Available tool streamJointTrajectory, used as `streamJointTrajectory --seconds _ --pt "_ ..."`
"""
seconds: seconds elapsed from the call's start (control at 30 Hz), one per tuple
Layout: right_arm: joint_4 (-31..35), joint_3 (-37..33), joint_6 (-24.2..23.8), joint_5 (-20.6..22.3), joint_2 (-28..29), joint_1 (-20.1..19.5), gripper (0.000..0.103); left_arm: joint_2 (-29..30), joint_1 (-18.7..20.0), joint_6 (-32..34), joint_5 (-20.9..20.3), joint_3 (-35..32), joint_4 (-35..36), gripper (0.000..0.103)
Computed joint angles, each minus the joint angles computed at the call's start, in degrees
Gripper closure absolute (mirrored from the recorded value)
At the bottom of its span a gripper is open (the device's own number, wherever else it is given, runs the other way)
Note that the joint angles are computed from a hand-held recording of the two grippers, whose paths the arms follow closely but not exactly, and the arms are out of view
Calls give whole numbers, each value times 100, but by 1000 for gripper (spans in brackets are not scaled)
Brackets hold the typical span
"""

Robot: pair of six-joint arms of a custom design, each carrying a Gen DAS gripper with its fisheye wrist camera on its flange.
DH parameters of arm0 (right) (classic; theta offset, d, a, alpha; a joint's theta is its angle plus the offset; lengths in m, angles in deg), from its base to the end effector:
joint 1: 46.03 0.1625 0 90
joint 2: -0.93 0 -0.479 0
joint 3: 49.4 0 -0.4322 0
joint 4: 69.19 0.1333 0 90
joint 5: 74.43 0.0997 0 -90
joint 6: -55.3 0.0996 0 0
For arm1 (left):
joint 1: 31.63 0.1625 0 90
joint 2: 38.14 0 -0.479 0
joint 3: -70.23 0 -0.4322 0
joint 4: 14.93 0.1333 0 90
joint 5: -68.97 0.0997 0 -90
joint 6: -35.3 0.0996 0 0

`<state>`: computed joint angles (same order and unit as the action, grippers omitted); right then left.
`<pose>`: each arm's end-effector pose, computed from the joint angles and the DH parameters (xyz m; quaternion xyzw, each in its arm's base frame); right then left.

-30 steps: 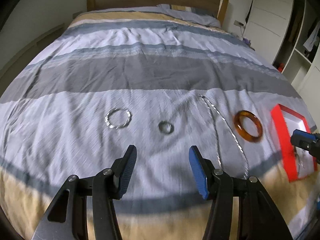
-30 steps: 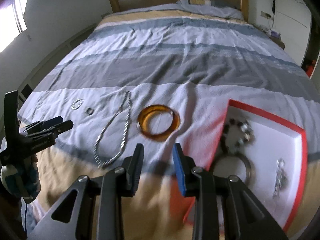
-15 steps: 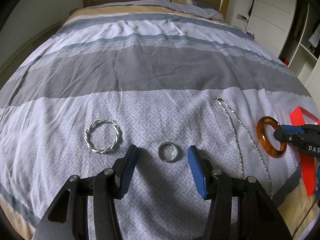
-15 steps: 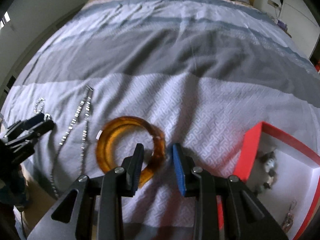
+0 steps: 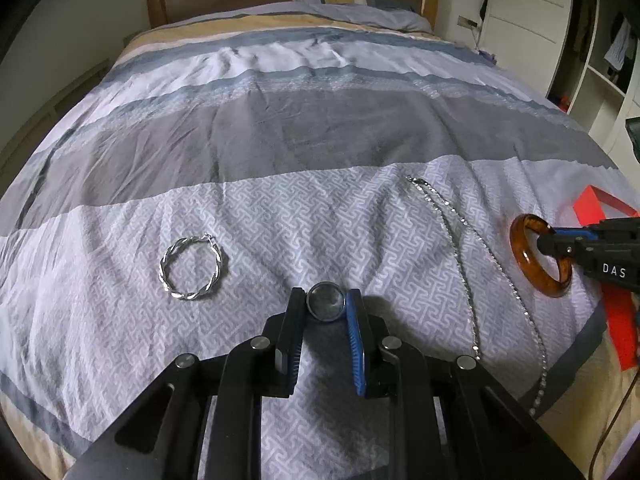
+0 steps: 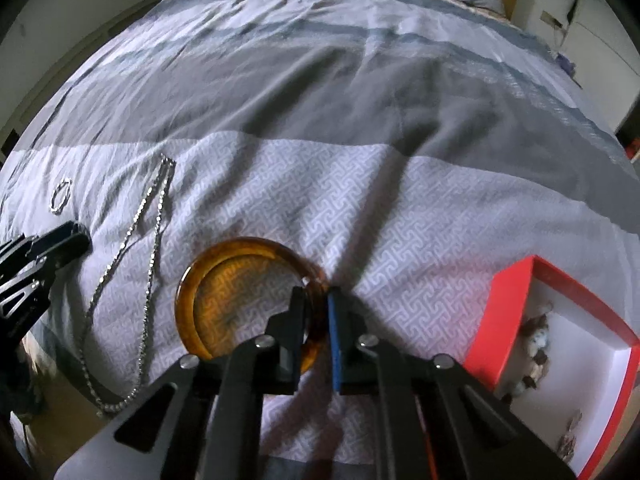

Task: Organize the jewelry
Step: 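Grasp the silver ring with the left tool while the right tool grasps the amber bangle, then carry the silver ring and amber bangle into the red box and release both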

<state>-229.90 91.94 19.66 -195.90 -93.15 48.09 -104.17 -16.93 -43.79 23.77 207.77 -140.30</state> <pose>0.1087 -0.3777 0.2846 0.2687 -0.9050 0.1161 0.3087 -0.3067 -0.2908 0.0744 0.0891 0.8824 -0.2897 0.3599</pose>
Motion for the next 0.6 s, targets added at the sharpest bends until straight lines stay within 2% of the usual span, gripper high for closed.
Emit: streamJointTrajectory --seconds 0.2,0.37,0.4,0.6 --pt "-4 181 52 377 -577 91 94 -227 -315 -386 -148 -33 441 83" --pt "468 215 466 442 -1195 357 94 -443 -670 -681 -239 -140 962 83" --pt "564 235 445 560 -1342 342 94 -479 -749 -723 -247 -176 1060 83" --pt "1215 244 640 599 -2300 399 94 -522 -1175 -776 -312 -433 1317 83"
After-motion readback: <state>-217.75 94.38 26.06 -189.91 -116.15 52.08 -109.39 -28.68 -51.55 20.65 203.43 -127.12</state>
